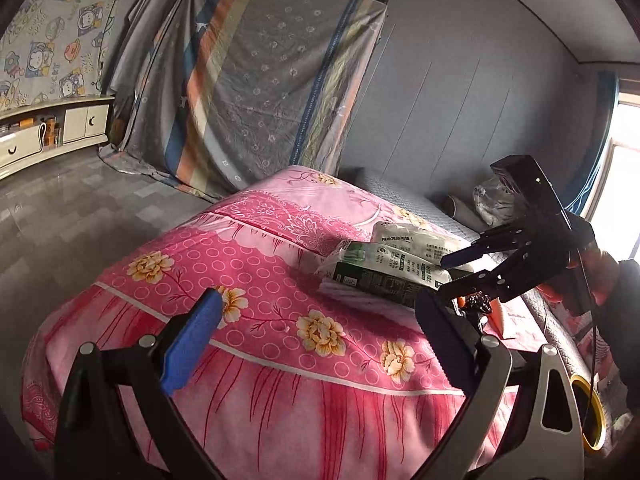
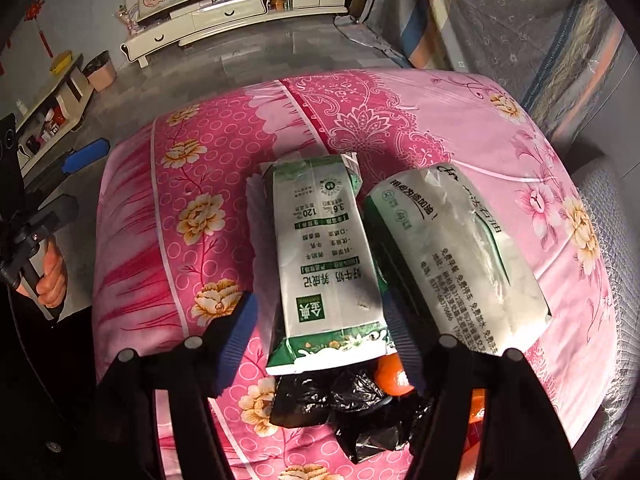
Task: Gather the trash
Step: 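Grasp the white milk carton with the right tool while the left tool reaches toward a white bag, then grasp the white wet-wipes pack with the left tool while the right tool holds the carton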
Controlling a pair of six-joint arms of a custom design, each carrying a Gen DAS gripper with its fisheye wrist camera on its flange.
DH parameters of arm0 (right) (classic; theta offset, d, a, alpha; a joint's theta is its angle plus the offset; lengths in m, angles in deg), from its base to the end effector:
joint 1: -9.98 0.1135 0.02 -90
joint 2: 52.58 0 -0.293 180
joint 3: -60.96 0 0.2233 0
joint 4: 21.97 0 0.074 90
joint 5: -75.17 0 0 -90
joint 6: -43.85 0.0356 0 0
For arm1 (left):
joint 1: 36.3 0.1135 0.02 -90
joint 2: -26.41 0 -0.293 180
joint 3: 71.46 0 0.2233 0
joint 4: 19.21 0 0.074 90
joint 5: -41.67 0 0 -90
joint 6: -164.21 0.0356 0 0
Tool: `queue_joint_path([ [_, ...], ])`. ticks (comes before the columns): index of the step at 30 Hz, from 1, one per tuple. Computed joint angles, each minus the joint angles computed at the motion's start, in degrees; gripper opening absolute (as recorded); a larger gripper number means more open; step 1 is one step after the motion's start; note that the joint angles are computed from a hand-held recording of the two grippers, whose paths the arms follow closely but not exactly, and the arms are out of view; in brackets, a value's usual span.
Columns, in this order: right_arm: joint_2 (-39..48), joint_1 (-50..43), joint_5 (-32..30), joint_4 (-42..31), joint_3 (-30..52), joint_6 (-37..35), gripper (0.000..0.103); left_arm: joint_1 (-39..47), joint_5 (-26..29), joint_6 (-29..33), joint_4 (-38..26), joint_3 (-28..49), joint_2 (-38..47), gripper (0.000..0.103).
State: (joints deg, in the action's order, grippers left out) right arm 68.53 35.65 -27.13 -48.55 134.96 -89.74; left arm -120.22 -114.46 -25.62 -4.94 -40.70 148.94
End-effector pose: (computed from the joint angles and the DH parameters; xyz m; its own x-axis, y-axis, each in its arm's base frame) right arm 0.3157 0.1601 0.0964 -0.2975 -0.8904 -0.3444 -0.9420 0.3324 -0.0455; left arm 0.0525 -0.1853 0.0510 -0.3582 -0.4019 -0.8427 -0.1670 0.9156 -0.3657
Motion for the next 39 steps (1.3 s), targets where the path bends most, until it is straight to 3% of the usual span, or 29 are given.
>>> queue_joint_path([
  [3, 2.85, 1.09, 1.88, -3.16, 4.38, 0.52, 0.065, 0.41, 0.58, 0.61, 4.92, -1.60, 2.08, 0.092],
  [6, 5.38, 1.85, 1.88, -7.56, 8.56, -0.23, 0.076, -0.30, 0.66, -2.01, 2.13, -1.33, 2.10, 0.092],
  [12, 10.28, 4.83, 5.73, -8.55, 12.88, 1.89, 0.075, -0.43, 1.60, -4.20, -3.80, 0.11, 0.75, 0.092],
  [13, 10.55, 5.03, 5.96, -7.85, 12.65, 2.67, 0.062, -0.51, 1.75, -4.36, -4.80, 0.35, 0.43, 0.092],
  [18, 7.03, 3.23, 4.73, -0.75, 5.79, 5.57, 0.061, -1.37, 2.20, -7.17, -15.92, 3.90, -1.78, 0.092],
  [21, 3.21, -0.29, -0.81, -1.33, 1.30, 4.03, 0.061, -0.87, 2.77, -3.78, -14.38, 3.85, -2.62, 0.092],
  [24, -2.17, -4.49, -6.91, -1.53, -4.51, 0.70, 0.061, 0.79, 4.29, 6.01, -4.71, 2.00, -3.42, 0.092],
  [26, -6.69, -9.99, -14.22, -3.76, -7.03, -1.54, 0.061, 2.60, 5.96, 14.36, 0.72, 1.80, -3.87, 0.093],
  [32, -17.16, -33.95, -34.00, -13.11, -10.23, -12.47, 0.061, 6.79, 9.78, 36.07, 3.75, 7.34, -6.76, 0.093],
  [36, -17.45, -47.90, -39.74, -23.24, -8.97, -24.02, 0.062, 10.24, 12.62, 54.80, 9.21, 10.73, -6.56, 0.095],
  [39, -15.75, -55.26, -40.63, -29.42, -7.72, -31.51, 0.062, 14.66, 18.03, 72.32, 18.15, 11.78, -5.61, 0.095],
])
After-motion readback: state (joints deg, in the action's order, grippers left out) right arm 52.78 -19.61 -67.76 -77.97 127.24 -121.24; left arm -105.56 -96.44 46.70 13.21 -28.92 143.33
